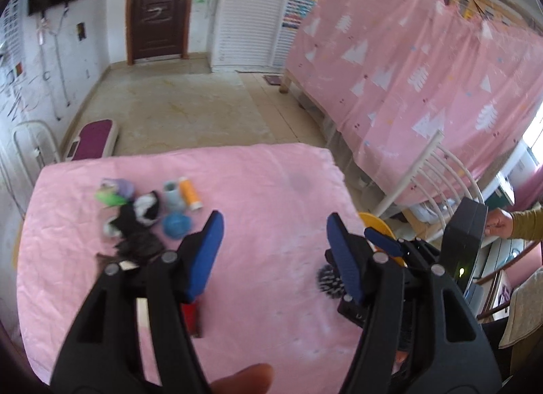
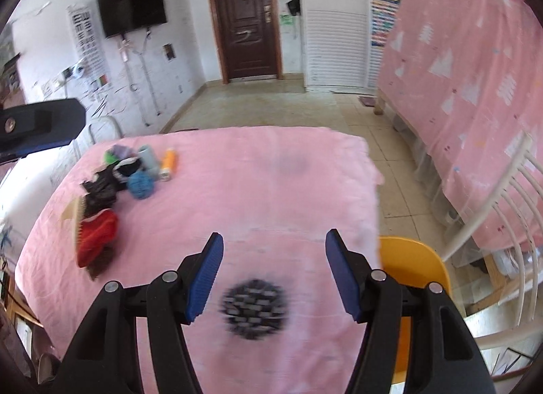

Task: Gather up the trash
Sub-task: 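Grasp the red knit hat with the right tool while the left tool grasps the brown wrapper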

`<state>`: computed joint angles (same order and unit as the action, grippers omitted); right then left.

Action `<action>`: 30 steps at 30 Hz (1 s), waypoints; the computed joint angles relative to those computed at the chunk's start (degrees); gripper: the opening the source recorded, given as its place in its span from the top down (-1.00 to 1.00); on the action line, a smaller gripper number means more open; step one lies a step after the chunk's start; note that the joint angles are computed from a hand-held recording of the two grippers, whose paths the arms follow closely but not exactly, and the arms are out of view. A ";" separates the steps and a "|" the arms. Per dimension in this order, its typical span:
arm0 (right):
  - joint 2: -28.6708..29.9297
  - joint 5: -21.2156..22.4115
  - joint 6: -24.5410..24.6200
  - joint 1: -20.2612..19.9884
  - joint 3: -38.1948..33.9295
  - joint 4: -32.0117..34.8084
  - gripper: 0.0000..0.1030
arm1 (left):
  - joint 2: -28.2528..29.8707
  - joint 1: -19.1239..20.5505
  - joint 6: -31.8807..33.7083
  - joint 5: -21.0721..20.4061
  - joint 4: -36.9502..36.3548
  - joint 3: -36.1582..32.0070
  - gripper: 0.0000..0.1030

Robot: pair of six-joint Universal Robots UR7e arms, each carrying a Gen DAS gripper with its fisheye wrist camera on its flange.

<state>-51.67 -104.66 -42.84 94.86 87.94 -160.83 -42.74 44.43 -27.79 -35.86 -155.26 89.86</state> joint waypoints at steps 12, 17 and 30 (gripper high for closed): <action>2.87 -1.20 -0.16 5.21 2.89 1.04 -0.02 | -10.68 2.01 -7.98 3.65 0.63 12.34 -0.20; 3.83 -1.37 -0.47 6.29 3.22 1.98 -0.02 | -13.21 3.40 -11.39 4.29 2.31 15.22 -0.20; 5.71 -2.34 -3.31 8.70 4.14 2.86 -0.02 | -17.06 7.62 -17.35 1.81 7.04 19.62 -0.20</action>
